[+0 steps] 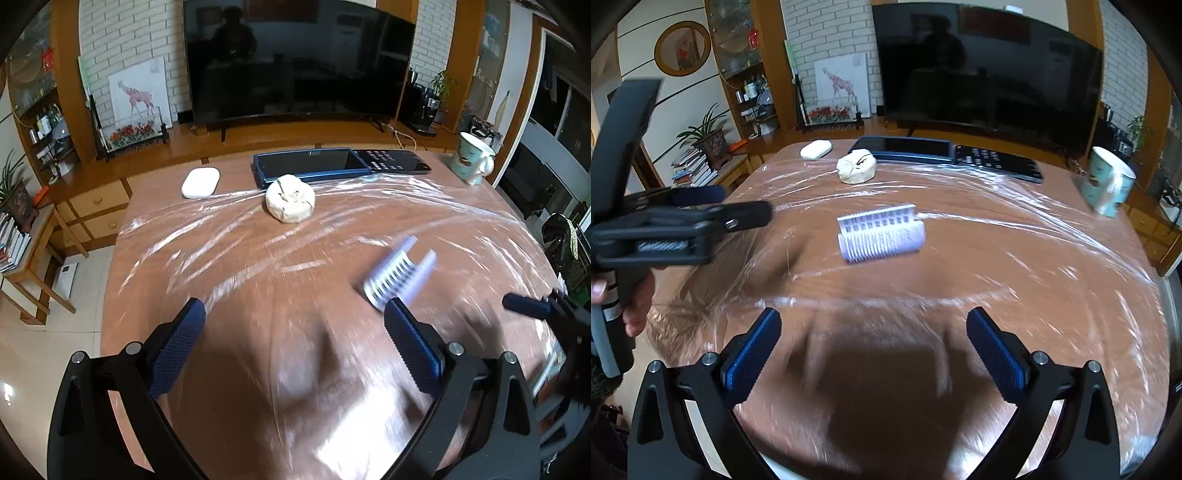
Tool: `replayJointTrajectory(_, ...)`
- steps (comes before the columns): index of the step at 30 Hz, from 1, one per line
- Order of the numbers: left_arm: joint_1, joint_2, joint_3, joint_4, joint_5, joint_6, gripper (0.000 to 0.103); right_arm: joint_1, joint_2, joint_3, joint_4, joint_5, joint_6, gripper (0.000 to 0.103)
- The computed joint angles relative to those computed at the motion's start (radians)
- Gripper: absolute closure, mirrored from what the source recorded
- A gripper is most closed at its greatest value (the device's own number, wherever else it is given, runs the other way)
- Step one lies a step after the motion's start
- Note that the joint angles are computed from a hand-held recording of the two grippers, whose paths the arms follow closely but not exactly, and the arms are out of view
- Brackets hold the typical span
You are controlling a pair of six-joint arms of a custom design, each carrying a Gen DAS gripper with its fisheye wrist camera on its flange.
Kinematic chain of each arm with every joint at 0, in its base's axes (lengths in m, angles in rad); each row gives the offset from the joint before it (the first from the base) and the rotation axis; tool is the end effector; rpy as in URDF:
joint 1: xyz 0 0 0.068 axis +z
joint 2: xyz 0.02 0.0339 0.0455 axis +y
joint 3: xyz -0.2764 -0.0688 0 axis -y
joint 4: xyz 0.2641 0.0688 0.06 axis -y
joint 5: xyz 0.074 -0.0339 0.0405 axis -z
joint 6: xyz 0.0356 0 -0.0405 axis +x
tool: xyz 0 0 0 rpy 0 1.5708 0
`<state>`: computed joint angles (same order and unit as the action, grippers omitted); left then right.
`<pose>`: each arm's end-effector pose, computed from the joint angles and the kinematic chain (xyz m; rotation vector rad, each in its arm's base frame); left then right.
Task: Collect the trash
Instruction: 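Grasp the white paper ball with the left tool while the right tool grasps the lavender basket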
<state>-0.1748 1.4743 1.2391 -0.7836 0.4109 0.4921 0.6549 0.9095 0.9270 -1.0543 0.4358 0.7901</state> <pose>0.3127 -0.0697 0.2946 0.9605 2.3207 -0.4037 0.1419 0.0900 0.3048 0.3150 2.4461 0.0364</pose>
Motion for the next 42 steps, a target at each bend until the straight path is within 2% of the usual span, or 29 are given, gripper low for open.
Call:
replayJointTrajectory(4,-0.040,0.130,0.100,0.003,-0.018,-0.050,0.005,-0.132,0.079,-0.004,0.099,-0.094,-0.125,0.004)
replayJointTrajectory(13,-0.148,0.351,0.284,0.049,-0.134,-0.161,0.005,-0.362,0.177,-0.015,0.246,-0.289,-0.297,0.004)
replayJointTrajectory(23,-0.200,0.451,0.361,0.083,-0.188,-0.163,0.005,-0.409,0.273,0.013,0.290,-0.352,-0.390,0.004)
replayJointTrajectory(26,-0.203,0.468,0.375,0.076,-0.180,-0.160,0.014,-0.401,0.274,0.013,0.288,-0.336,-0.403,0.004)
replayJointTrajectory(27,-0.203,0.476,0.383,0.066,-0.175,-0.158,0.021,-0.398,0.273,0.012,0.290,-0.336,-0.405,0.005)
replayJointTrajectory(29,-0.204,0.476,0.378,0.076,-0.175,-0.152,0.031,-0.386,0.270,0.012,0.291,-0.316,-0.412,0.011)
replayJointTrajectory(32,-0.207,0.474,0.378,0.085,-0.174,-0.136,0.050,-0.364,0.276,0.016,0.290,-0.277,-0.418,0.029)
replayJointTrajectory(33,-0.207,0.473,0.378,0.081,-0.169,-0.133,0.051,-0.367,0.273,0.016,0.289,-0.279,-0.422,0.032)
replayJointTrajectory(42,-0.184,0.380,0.280,0.122,-0.130,-0.129,0.051,-0.414,0.195,-0.016,0.269,-0.340,-0.399,0.032)
